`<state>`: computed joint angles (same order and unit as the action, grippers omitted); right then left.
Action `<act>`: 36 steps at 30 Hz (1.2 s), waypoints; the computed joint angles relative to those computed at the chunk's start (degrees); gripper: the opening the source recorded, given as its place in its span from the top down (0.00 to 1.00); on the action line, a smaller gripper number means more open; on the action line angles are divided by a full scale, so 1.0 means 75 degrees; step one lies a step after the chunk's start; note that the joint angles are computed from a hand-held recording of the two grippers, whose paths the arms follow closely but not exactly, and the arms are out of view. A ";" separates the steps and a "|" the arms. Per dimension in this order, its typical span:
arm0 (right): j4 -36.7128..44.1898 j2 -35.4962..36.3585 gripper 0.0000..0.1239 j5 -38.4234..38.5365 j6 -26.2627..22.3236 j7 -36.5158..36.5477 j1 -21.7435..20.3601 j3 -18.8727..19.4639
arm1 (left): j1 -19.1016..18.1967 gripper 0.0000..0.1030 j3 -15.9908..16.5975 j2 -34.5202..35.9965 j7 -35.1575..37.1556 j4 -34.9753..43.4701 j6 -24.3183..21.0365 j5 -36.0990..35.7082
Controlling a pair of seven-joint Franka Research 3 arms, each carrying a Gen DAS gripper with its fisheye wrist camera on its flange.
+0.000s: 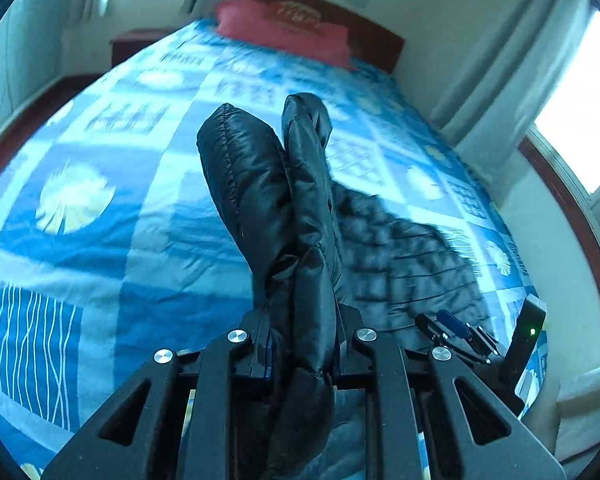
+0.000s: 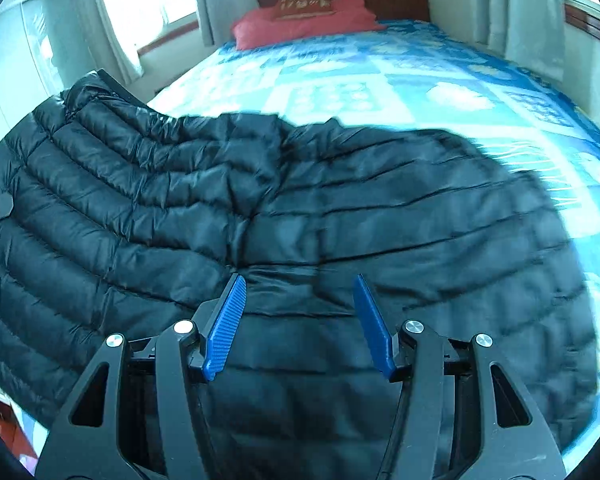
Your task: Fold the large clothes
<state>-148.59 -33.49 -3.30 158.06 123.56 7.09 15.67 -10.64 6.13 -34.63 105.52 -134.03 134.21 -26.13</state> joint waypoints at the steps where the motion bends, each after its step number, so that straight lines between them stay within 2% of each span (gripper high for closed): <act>1: -0.0104 -0.0213 0.55 0.0036 -0.0090 -0.0090 0.0047 -0.0131 | -0.0026 0.82 -0.0183 -0.0042 -0.0101 0.0026 0.0077 0.0055; 4: -0.0572 -0.1184 0.54 0.0206 -0.0522 -0.0464 0.0077 -0.0560 | -0.0247 0.82 -0.0651 0.0045 -0.0401 0.0264 0.0280 0.0304; 10: -0.1245 -0.2733 0.54 0.0158 -0.1406 -0.0753 -0.0551 -0.0600 | -0.0968 0.81 -0.1410 0.0651 -0.0864 0.0820 0.0657 0.0843; 16: -0.1724 -0.3740 0.54 0.0174 -0.2086 -0.1069 -0.1067 -0.0854 | -0.1525 0.81 -0.2065 0.1606 -0.1354 0.1214 0.0991 0.1276; 24: -0.2141 -0.4604 0.54 0.0192 -0.2807 -0.1619 -0.1832 -0.1299 | -0.1817 0.81 -0.2814 0.2706 -0.2460 0.1319 0.1307 0.2207; 32: -0.2228 -0.4443 0.54 0.0471 -0.2730 -0.1967 -0.2273 -0.1555 | -0.1952 0.78 -0.3033 0.2804 -0.3428 0.0894 0.2013 0.3215; 33: -0.2238 -0.4440 0.54 0.0513 -0.2732 -0.1986 -0.2282 -0.1555 | -0.1985 0.76 -0.3036 0.2730 -0.3500 0.0829 0.2103 0.3277; 36: -0.2236 -0.4463 0.54 0.0543 -0.2759 -0.2025 -0.2339 -0.1478 | -0.2231 0.58 -0.2915 0.2509 -0.3506 0.0700 0.2291 0.3034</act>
